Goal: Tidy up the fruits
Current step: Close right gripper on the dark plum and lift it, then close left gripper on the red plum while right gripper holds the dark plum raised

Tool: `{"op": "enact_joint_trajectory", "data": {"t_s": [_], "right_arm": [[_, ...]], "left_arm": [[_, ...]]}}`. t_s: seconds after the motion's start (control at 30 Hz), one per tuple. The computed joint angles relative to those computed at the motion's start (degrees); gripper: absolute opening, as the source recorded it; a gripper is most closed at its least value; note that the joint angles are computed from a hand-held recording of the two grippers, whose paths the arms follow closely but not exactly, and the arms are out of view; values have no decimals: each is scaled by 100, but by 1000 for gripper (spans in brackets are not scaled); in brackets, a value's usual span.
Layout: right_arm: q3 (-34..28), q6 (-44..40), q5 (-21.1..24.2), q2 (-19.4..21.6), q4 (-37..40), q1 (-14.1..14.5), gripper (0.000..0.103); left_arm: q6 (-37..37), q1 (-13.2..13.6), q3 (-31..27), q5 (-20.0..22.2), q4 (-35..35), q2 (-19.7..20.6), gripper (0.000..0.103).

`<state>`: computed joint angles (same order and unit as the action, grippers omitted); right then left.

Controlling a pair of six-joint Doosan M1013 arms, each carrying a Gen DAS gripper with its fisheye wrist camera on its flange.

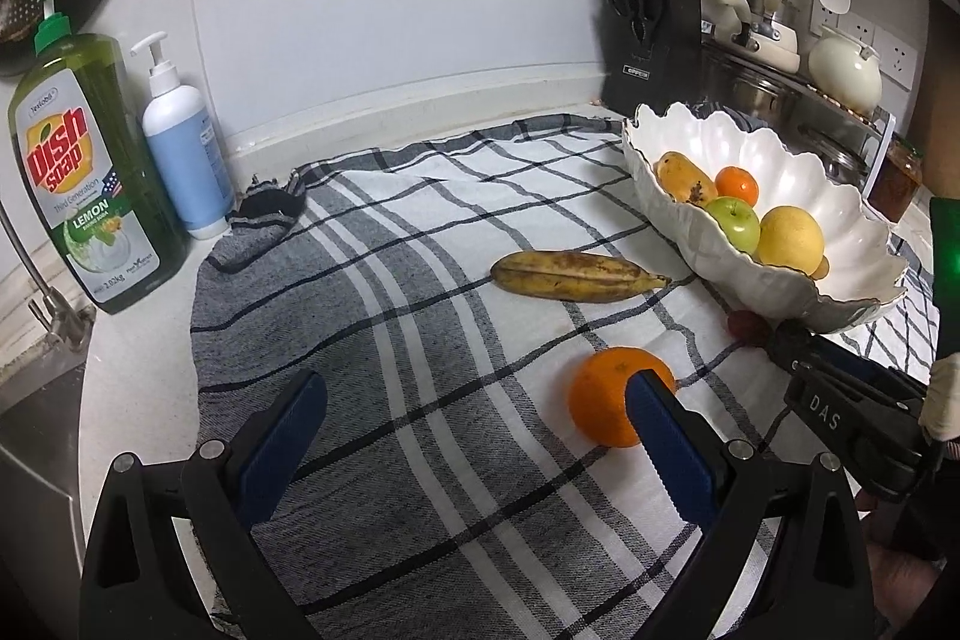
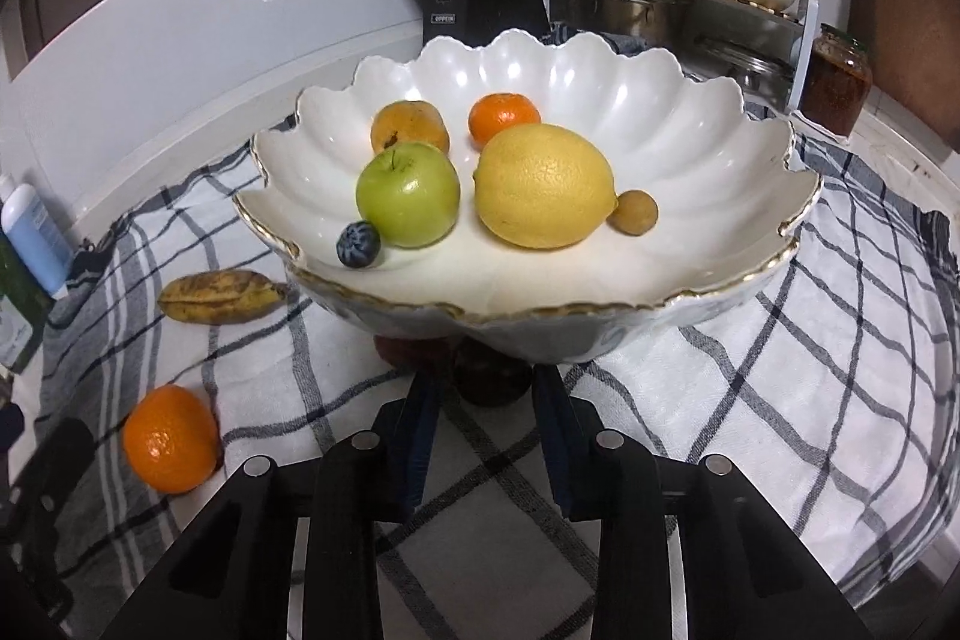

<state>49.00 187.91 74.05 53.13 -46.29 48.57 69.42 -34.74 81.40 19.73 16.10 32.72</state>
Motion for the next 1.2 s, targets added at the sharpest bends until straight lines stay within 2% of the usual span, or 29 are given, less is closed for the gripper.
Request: {"op": "enact_joint_trajectory", "data": {"t_s": [0.17,0.2,0.47,0.63,0.93,1.1,1.2], "right_arm": [[-16,-61,-60,5,74,-25,32],[-16,-66,-39,4,69,-22,28],[311,107,-287,-206,-188,95,28],[577,270,-384,-397,-368,208,28],[1037,736,-169,-740,-931,427,28],[1331,999,-157,-938,-1220,441,28],[1411,1078,-91,-988,-1395,435,28]], "left_arm": [[-53,-15,10,16,67,-4,101],[-81,-22,21,8,104,-12,101],[-2,-67,62,-60,142,-51,101],[497,-127,69,-79,-240,-70,101],[2202,-285,17,-148,-1760,-97,101],[3534,-335,-193,11,-3002,13,101],[4097,-358,-369,173,-3511,133,101]]}}
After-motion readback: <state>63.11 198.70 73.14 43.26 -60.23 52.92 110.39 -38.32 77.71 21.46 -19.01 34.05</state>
